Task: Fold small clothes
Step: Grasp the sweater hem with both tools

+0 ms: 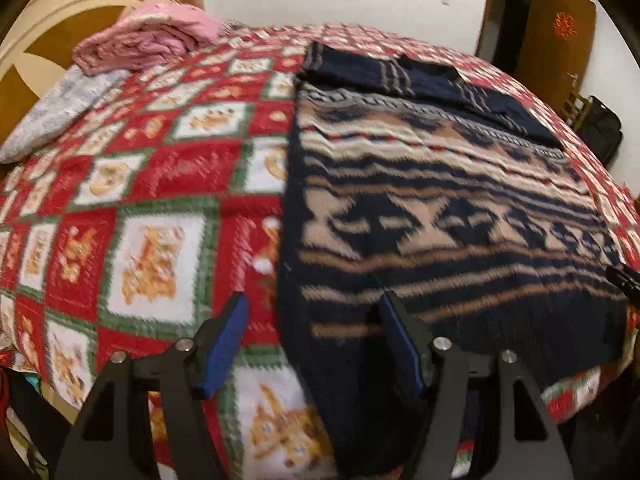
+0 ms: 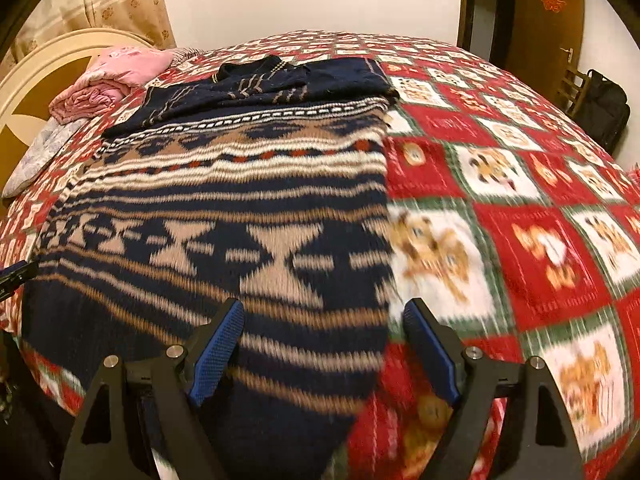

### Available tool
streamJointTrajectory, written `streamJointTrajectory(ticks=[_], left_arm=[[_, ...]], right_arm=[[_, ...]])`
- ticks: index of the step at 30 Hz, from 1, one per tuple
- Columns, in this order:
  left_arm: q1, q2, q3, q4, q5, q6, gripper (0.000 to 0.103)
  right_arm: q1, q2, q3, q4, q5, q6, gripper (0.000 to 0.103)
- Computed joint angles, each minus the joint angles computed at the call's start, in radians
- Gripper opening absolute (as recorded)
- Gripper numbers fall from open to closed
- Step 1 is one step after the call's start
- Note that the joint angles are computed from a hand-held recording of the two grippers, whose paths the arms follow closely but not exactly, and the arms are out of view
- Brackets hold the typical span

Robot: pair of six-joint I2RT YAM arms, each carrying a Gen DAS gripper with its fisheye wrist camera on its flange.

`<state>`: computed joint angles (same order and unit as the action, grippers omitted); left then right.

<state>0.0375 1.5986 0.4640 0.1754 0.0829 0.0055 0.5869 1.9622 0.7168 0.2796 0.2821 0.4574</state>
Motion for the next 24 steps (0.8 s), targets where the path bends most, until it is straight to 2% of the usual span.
streamJointTrajectory(ticks=[2, 4, 8, 14, 17, 18, 22, 24], left_arm=[[-0.012, -0.012, -0.018, 0.0, 0.001, -0.009, 0.067], [-0.028, -0.035, -0.034, -0.013, 0.002, -0.012, 0.06], [-0.03, -0.069, -0.057, -0.053, 0.039, -0.009, 0.059], [-0.029, -0.119, -0.102, -0.084, 0.06, -0.007, 0.056], [-0.04, -0.148, -0.116, -0.104, 0.067, 0.001, 0.039], [-0.034, -0.144, -0.112, -0.115, 0.088, 0.004, 0.029], [-0.013, -0.13, -0.104, -0.137, 0.139, -0.011, 0.027], [0.004, -0.125, -0.102, -0.137, 0.163, -0.016, 0.027]], right_arm=[[0.01, -0.025, -0.032, 0.004, -0.002, 0.022, 0.081], [0.018, -0.049, -0.054, -0.001, -0.008, 0.033, 0.076], [0.024, -0.099, -0.126, 0.028, -0.054, 0.073, 0.064], [0.044, -0.138, -0.22, 0.081, -0.095, 0.134, 0.061], [0.084, -0.137, -0.224, 0.066, -0.065, 0.146, 0.057], [0.095, -0.136, -0.223, 0.063, -0.067, 0.145, 0.054], [0.112, -0.113, -0.217, 0.071, -0.077, 0.138, 0.048], [0.115, -0.109, -0.212, 0.064, -0.069, 0.136, 0.039]])
